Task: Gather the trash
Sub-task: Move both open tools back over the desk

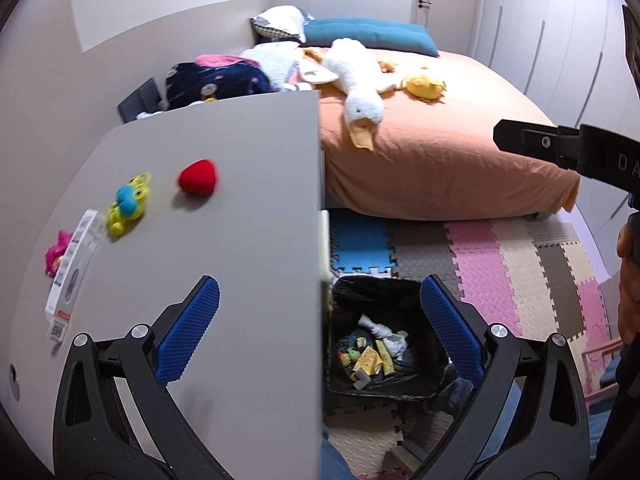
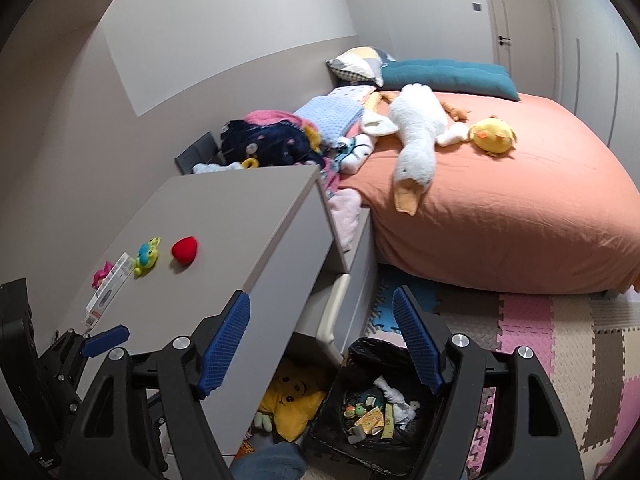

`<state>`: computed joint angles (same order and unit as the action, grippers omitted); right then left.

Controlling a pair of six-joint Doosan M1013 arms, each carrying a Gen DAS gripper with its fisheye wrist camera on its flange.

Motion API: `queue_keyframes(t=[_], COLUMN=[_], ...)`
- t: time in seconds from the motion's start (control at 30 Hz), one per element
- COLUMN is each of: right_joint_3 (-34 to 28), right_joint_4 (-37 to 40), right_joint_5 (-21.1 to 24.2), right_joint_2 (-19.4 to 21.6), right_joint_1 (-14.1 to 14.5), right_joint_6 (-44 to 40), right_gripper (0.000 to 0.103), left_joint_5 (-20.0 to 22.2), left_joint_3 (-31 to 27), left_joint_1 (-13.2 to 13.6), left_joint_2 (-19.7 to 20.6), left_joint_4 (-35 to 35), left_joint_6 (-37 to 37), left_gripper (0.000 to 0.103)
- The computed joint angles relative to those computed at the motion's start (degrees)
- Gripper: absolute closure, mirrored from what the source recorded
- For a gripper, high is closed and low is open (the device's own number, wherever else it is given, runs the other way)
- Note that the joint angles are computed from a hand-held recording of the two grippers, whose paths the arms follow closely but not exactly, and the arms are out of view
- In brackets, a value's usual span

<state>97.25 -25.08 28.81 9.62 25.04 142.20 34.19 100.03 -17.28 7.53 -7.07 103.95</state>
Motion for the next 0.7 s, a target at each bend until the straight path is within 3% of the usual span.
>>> queue_keyframes(t=[0.7], right_joint_3=[-10.4], right_joint_4=[12.71], right_joint_5=[1.97], right_joint_2=[8.8], right_joint_1=[4.21], right_joint_6=[-17.26], right_gripper=[0.028], left_joint_5=[-0.73], left_joint_3=[1.0], left_joint_1=[8.99], left_joint_2=[-0.42], left_joint_4=[3.07], left_joint_6=[-7.55], left_gripper=[0.006])
